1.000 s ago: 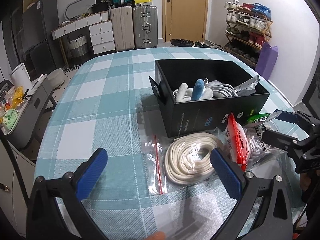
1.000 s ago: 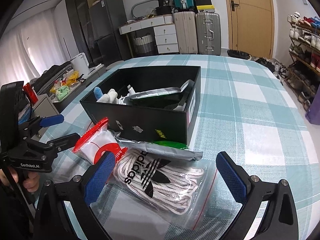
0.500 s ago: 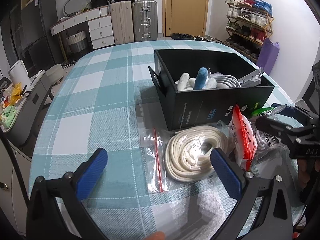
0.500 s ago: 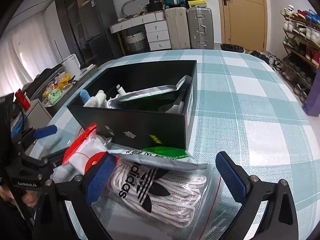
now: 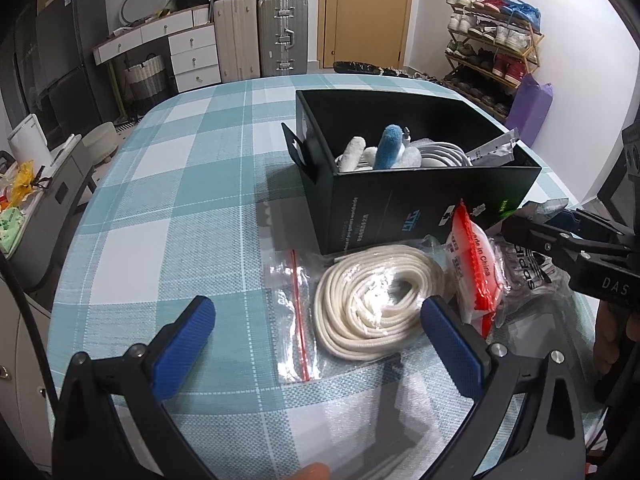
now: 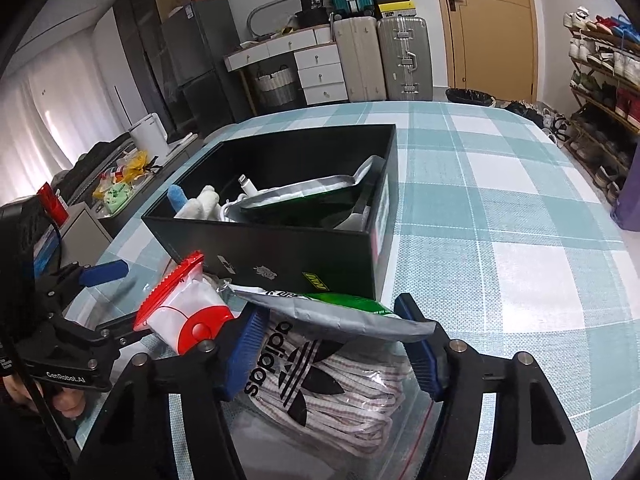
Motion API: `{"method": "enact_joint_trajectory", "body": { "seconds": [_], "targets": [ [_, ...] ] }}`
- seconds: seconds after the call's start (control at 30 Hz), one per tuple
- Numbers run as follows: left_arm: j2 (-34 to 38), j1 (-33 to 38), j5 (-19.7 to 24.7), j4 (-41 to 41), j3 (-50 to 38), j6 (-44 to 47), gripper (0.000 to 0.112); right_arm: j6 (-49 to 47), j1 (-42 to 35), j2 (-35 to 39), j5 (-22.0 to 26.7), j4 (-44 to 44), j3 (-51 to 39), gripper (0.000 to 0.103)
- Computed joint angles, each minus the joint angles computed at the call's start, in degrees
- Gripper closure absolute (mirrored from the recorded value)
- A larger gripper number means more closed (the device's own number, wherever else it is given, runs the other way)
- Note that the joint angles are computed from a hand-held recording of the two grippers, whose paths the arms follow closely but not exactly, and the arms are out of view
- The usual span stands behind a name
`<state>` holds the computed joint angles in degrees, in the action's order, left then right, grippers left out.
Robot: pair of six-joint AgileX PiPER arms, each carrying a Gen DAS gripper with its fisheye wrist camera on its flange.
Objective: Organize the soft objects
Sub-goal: 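Grasp the grey foil packet with the right gripper, then grasp the bagged white rope with the left gripper while the right gripper lifts the foil packet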
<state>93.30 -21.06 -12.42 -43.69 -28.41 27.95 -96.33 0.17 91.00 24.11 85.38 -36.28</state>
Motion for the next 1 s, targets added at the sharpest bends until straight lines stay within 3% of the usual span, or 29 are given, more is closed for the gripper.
{"method": "enact_joint_trajectory", "body": {
  "seconds": [0.13,0.3,0.43,0.57,0.73,0.9,1.0],
  "targets": [
    [0.2,0.5,1.2,7.5,-0.2,-7.2,0.009,0.7,-1.4,-0.7,1.2,-1.2,0.2,0.039],
    [1.0,-0.3,2.2,10.8,-1.1,-10.1,0.009,1.7,-2.5,-1.1,2.0,-2.5,0.1,0.039],
    [1.9,-1.7,2.3,5.0,-1.9,-4.3,0.009,1.3,-2.9,-1.4,2.3,-2.5,0.2,0.039],
    [3.0,-1.8,2.3,-9.1,-3.0,8.8,0.009,0.3,-3.0,-1.7,2.6,-2.0,0.6,0.039],
    [2.8,1.6,4.3,-4.4,-2.5,4.0,0.009,-0.2,-3.1,-1.8,2.5,-1.7,0.8,0.039],
    [2.0,1.1,2.9,-12.2,-1.6,12.2,0.009,-0.5,-3.3,-1.7,2.8,-1.7,0.7,0.039],
    [2.2,0.5,2.8,-7.1,-1.7,7.9,0.009,-0.7,-3.8,-2.0,3.2,-1.9,0.9,0.039]
  ]
}}
